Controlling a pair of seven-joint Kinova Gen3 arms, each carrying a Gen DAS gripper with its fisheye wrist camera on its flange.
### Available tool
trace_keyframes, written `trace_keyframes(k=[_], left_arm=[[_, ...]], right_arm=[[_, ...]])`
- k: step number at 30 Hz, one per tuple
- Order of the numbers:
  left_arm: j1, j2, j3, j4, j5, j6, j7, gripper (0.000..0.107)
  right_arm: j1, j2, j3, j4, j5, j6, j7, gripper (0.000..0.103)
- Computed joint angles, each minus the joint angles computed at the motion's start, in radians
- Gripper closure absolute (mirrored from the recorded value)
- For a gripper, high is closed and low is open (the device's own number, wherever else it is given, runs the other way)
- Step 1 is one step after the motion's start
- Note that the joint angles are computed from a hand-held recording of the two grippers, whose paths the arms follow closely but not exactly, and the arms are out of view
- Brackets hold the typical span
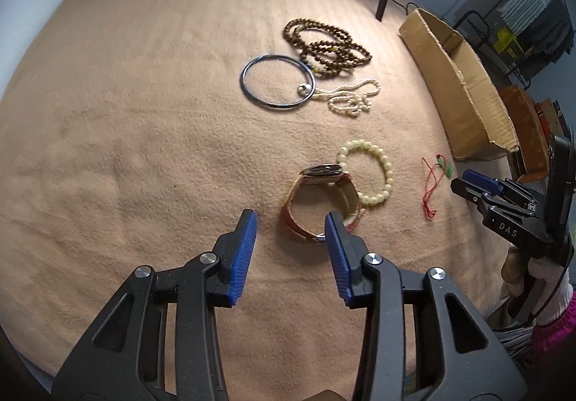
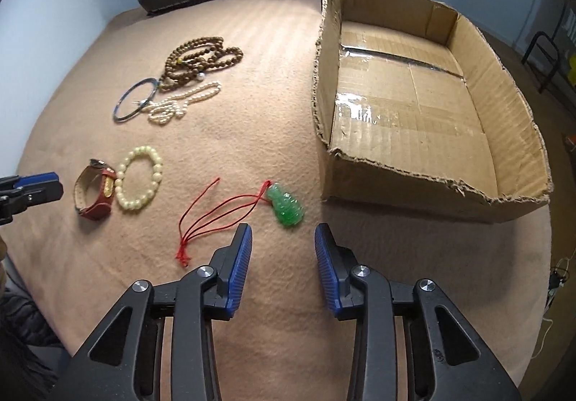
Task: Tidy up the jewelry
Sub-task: 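Close the left tool on the red-strap watch while the right tool grasps the jade pendant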
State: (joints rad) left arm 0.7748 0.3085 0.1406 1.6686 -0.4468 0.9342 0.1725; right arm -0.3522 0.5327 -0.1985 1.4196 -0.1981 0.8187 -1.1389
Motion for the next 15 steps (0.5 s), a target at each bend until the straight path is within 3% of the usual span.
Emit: trace_keyframes(k=[5, 15], left_arm=[[-0.036, -0.005, 0.001, 0.038, 0.040, -0.078, -0.022, 0.070], [-0.053, 0.030, -0.015, 0.024, 0.085, -0.112, -0.098, 0.076]], right_arm=[[-0.004, 0.017, -0.003, -0.028, -0.009, 0.018, -0.002, 0.069], [-0.056, 0.028, 0.013, -0.020, 0.046, -0.023, -0.027, 0.069]])
